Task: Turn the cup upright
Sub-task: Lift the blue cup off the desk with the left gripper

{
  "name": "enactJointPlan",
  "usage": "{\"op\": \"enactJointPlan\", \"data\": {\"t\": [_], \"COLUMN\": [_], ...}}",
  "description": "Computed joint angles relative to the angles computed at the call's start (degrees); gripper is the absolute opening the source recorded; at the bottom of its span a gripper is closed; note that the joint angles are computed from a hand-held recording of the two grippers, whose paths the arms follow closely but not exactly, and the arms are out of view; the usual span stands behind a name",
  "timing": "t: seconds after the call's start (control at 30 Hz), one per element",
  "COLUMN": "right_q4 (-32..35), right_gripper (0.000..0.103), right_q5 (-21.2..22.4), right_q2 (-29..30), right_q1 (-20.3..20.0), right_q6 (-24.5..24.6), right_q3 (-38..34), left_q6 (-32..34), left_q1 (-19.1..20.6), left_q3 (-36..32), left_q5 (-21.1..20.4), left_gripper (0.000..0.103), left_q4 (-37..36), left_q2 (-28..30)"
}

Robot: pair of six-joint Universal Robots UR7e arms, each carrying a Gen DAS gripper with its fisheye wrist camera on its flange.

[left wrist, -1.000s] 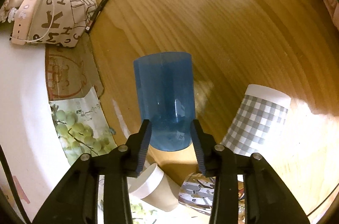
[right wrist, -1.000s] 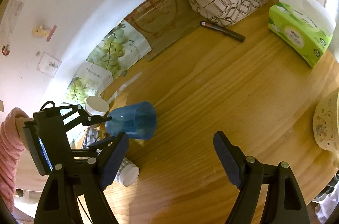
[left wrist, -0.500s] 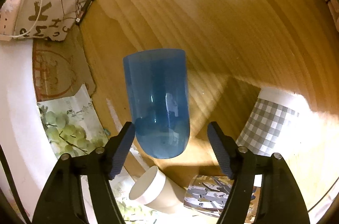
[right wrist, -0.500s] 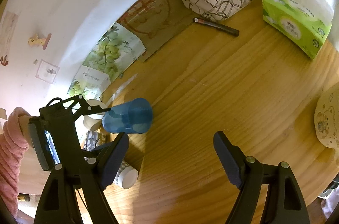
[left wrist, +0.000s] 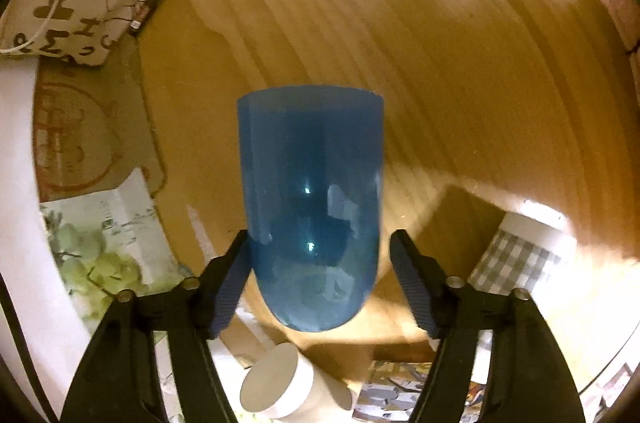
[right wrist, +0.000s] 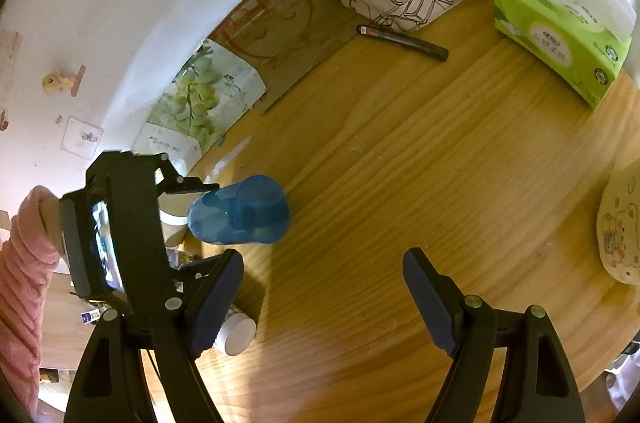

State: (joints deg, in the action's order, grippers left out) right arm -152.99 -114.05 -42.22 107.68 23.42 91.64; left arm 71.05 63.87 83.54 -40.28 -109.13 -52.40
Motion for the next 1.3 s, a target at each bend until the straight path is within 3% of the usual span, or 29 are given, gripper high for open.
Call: {"op": "enactJointPlan", "data": {"t": [0.47, 0.8, 1.3], "right_q4": [1.48, 1.93, 3.22], "right_gripper": [0.083, 0.083, 0.083], "right_q5": [0.1, 0.45, 1.37], "right_q2": [0.18, 0.0, -0.56], "right_q1": [-0.01, 1.0, 4.45], "right_q6": [-0.48, -2.19, -7.06], "right_q3": [-0.58, -0.55, -0.02], "left_q6": [-3.91, -10.54, -20.27], "left_q1": [0.42, -1.09, -6.02], "left_q3": [1.15, 7.27, 17.06], "left_q5": [-4.21, -5.41, -2.67], "left_gripper": [0.067, 0.067, 0.067], "left_q4": [0.81, -2.63, -6.03], "left_q2": [-1.98, -8.31, -19.13]}}
